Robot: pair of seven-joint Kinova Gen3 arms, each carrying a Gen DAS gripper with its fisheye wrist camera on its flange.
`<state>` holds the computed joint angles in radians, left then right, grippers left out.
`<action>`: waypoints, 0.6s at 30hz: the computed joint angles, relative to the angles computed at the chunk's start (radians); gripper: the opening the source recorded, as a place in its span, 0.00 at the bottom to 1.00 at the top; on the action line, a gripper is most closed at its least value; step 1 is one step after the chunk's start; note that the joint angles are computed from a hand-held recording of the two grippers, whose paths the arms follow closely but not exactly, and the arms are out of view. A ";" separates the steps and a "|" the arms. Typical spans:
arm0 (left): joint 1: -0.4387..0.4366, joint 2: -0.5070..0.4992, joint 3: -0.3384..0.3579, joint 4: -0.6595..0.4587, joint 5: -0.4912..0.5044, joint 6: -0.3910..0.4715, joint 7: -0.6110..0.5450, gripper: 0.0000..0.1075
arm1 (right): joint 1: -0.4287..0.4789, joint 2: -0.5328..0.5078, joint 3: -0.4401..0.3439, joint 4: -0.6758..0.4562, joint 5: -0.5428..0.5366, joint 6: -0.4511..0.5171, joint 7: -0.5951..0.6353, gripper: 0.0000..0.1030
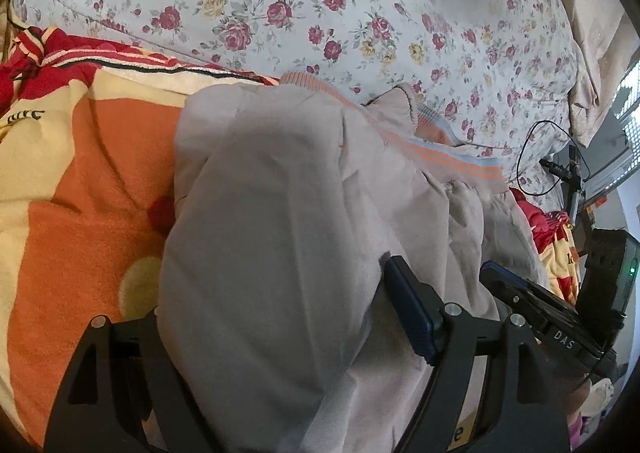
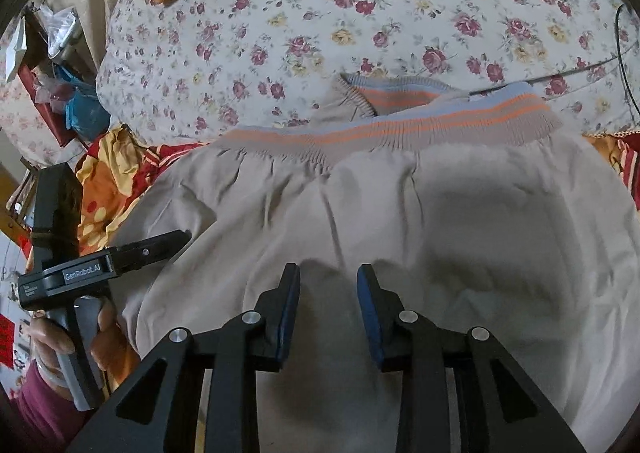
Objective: Fold large clothes
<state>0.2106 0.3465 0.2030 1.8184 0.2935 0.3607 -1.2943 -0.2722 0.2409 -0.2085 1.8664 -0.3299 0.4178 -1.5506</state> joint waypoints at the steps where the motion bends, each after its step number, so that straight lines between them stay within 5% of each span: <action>1: 0.001 0.000 -0.001 0.000 -0.001 0.000 0.001 0.74 | 0.001 0.000 -0.001 0.001 -0.001 -0.003 0.002 0.31; 18: 0.034 0.012 -0.016 -0.005 -0.048 -0.001 0.024 0.83 | 0.042 0.043 -0.012 -0.014 -0.074 0.013 0.051 0.30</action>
